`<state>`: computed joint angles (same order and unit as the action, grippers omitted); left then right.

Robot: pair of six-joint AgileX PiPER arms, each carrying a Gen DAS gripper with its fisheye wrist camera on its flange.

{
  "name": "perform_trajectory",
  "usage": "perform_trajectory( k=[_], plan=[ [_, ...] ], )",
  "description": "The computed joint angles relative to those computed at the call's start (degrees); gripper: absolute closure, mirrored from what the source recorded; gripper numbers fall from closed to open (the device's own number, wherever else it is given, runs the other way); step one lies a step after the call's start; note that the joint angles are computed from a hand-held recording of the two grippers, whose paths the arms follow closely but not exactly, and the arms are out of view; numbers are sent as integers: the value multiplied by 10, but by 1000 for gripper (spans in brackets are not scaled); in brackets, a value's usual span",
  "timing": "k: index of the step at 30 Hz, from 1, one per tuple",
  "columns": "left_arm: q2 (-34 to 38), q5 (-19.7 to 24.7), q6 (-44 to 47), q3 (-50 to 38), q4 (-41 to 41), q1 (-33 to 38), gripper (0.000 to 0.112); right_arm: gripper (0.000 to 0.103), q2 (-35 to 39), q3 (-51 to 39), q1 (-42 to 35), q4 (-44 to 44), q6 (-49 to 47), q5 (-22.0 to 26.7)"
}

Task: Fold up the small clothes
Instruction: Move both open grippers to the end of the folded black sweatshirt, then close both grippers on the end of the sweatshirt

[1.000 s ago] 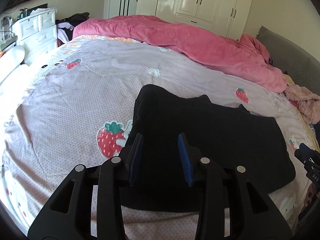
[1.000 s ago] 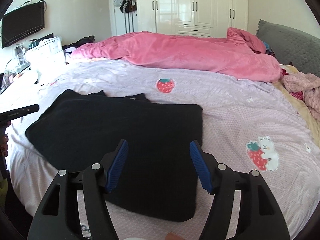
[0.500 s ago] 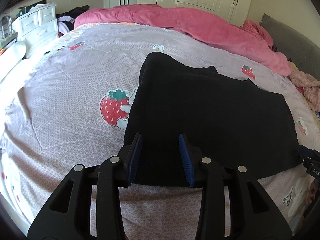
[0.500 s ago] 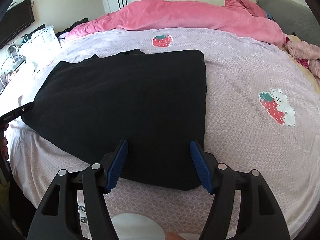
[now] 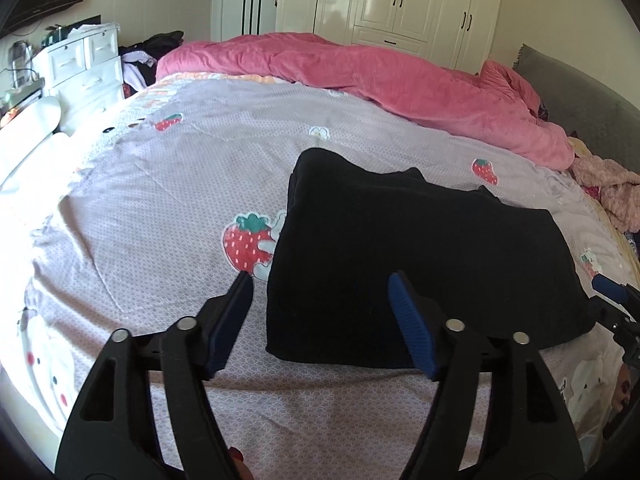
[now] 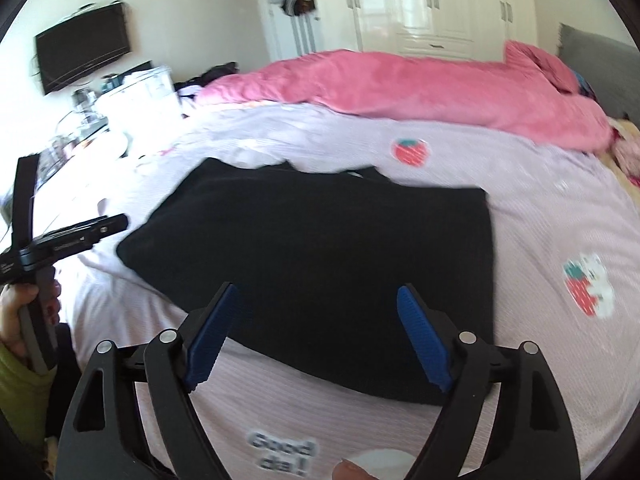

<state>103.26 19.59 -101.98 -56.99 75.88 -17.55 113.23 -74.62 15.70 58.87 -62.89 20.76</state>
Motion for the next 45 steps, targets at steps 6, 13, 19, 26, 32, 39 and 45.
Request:
perform_trajectory(
  k=[6, 13, 19, 26, 32, 39, 45],
  plan=[
    [-9, 16, 7, 1, 0, 3, 28, 22, 16, -40, 54, -50, 40, 10],
    [-16, 7, -5, 15, 12, 32, 21, 9, 44, -87, 118, -126, 100, -2],
    [-20, -17, -19, 27, 22, 70, 20, 9, 87, -152, 167, -249, 214, 2],
    [-21, -45, -24, 34, 25, 114, 20, 9, 141, -222, 211, -368, 319, 15],
    [-5, -52, 48, 7, -36, 128, 20, 9, 193, -282, 255, -572, 485, 25],
    [21, -42, 136, -27, -108, 137, 19, 9, 236, -303, 303, -851, 698, 14],
    [44, -37, 217, -63, -182, 144, 19, 10, 272, -347, 315, -952, 780, 17]
  ],
)
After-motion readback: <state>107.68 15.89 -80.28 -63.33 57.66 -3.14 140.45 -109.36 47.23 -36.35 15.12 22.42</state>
